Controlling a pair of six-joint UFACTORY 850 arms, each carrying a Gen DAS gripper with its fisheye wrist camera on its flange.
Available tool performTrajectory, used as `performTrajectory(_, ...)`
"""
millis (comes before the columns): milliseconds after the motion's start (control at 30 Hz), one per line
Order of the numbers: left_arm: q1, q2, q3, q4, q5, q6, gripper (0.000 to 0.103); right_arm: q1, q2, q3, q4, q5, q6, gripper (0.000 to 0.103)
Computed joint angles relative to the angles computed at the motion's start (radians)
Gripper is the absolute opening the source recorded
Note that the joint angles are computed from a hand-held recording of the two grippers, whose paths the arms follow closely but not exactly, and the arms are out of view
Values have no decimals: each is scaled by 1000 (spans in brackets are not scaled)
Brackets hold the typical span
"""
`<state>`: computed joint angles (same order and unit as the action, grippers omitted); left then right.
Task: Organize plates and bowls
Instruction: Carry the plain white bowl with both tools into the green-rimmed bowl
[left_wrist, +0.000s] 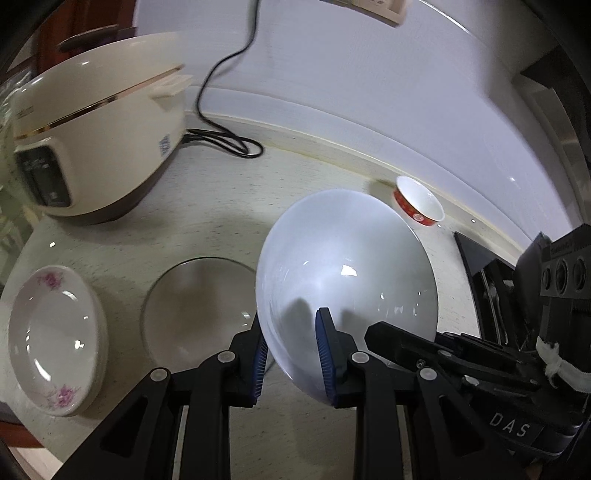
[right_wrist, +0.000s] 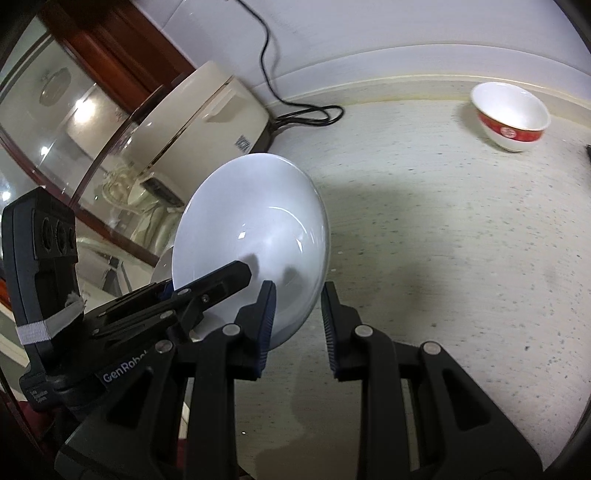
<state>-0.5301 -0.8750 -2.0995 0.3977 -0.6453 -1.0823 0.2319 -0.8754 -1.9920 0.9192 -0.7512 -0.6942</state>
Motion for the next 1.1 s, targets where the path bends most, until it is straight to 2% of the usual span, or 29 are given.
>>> performTrajectory(667,15,150,252,101,21,-231,26,51,-82,-134,-22,-102,4,29)
performTrajectory(1100,28,162,286,73,32,-255,26,66,-127,-206,-75,-137,49,29)
